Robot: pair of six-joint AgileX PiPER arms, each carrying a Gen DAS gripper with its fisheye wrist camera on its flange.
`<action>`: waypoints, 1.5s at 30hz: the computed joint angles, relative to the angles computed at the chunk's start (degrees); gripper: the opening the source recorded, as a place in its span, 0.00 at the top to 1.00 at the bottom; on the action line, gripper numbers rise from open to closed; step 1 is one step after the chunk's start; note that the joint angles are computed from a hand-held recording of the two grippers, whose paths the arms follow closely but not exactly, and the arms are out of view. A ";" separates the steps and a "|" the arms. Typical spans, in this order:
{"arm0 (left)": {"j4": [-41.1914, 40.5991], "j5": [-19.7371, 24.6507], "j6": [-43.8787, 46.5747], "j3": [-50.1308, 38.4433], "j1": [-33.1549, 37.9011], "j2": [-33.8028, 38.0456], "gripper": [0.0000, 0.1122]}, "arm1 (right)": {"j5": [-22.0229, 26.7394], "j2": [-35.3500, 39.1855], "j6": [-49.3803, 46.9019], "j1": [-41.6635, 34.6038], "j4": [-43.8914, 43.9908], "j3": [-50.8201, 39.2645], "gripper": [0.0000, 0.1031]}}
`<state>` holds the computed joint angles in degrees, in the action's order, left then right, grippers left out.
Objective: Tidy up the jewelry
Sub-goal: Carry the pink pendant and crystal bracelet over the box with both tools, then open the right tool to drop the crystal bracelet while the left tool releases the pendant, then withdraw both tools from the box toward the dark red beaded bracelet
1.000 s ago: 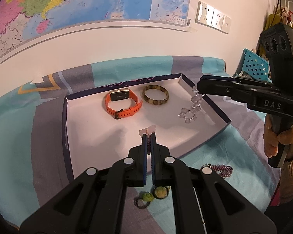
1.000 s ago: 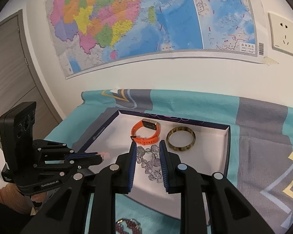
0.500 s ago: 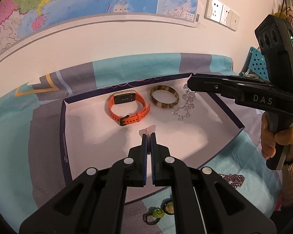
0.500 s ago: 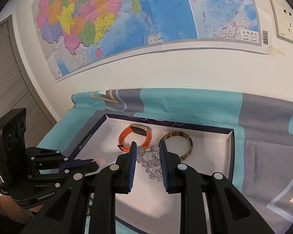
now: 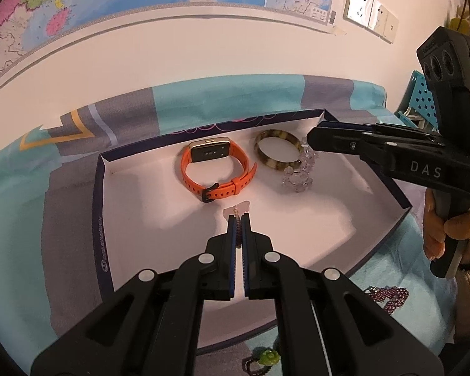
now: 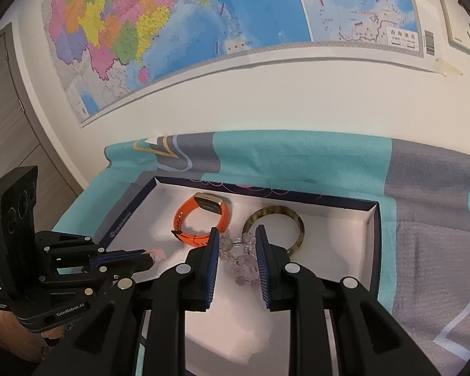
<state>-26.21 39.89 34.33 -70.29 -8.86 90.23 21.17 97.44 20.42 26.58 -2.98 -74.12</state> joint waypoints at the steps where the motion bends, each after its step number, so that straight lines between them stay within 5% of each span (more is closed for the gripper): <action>1: 0.27 -0.05 -0.22 -0.14 -0.15 0.18 0.97 | 0.04 0.20 -0.21 -0.05 0.18 -0.03 0.79; 18: 5.74 -0.94 -5.49 -3.21 -1.78 4.82 0.97 | 1.16 2.55 -0.71 -0.60 0.73 -0.31 0.78; 22: 6.91 -0.93 -6.44 -3.88 -2.12 5.86 0.94 | 0.60 1.88 0.66 -1.06 0.55 0.33 0.68; 28: 7.07 -1.90 -6.67 -3.36 -2.15 5.67 0.90 | -0.14 -0.23 1.13 -1.89 1.00 2.03 0.67; 32: 6.97 -3.09 -6.28 -2.33 -1.98 4.03 0.76 | 0.48 -0.61 1.18 -1.42 0.21 2.27 0.67; 45: -2.60 -1.75 1.58 2.76 3.72 -3.99 0.63 | -1.96 -6.77 2.32 0.54 -0.13 8.46 0.60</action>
<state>-28.81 38.14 35.90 -67.53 -5.15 86.24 19.22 90.67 22.74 27.12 -3.11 -65.66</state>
